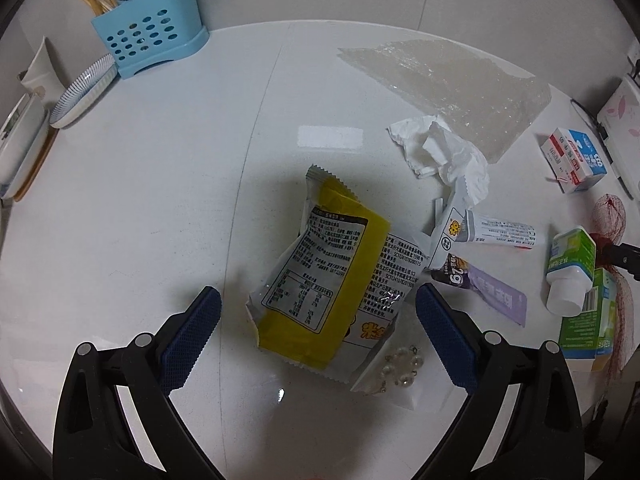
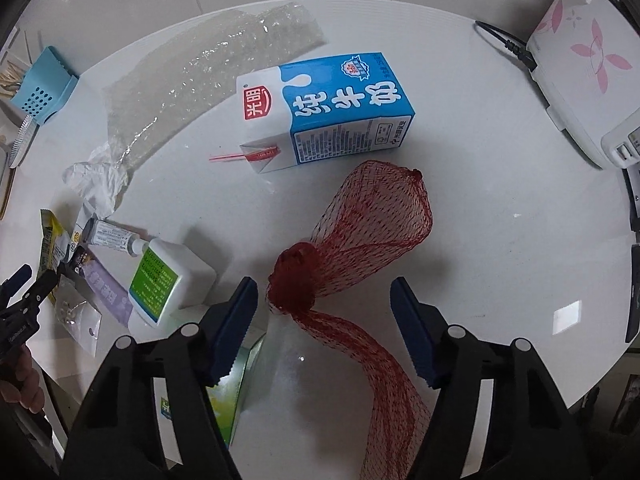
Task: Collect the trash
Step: 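Grasp the yellow snack wrapper with the left gripper while the right gripper grasps the red mesh bag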
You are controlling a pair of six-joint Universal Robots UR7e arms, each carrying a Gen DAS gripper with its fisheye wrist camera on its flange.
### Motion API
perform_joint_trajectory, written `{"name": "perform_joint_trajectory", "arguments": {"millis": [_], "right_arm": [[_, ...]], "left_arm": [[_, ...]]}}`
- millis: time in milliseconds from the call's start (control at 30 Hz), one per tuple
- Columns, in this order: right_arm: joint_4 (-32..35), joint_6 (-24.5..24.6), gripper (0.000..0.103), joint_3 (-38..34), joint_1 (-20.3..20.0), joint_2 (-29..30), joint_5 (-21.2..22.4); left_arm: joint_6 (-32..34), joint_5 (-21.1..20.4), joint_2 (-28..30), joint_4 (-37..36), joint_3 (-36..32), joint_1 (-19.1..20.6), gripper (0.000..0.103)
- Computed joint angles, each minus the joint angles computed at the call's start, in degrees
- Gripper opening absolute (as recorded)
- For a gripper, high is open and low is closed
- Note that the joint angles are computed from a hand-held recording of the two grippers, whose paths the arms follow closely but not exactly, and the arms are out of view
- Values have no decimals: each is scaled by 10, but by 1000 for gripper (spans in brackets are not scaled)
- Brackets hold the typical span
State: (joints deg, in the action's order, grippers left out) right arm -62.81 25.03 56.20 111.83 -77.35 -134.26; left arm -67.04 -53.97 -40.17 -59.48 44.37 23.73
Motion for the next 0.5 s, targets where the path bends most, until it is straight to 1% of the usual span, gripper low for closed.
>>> {"name": "perform_joint_trajectory", "arguments": {"millis": [100,200,267,300,367,500], "right_arm": [[2,1,57,-1,-6,2,8],[8,5,50,-3,-12,6,18],[13,9,42,-5,-14,8,22],[14,10,40,-5,-16,8,24],[17,15,31,-5,-18,8,26],[15,12,21,-7,-24,9,31]], "left_arm": [[5,-8,10,10,-10,4,95],[5,-21,20,21,-22,10,89],[2,-25,27,33,-33,14,86],[0,-26,28,37,-36,15,86],[-7,-29,32,47,-45,17,80],[-7,-28,39,65,-63,18,74]]}}
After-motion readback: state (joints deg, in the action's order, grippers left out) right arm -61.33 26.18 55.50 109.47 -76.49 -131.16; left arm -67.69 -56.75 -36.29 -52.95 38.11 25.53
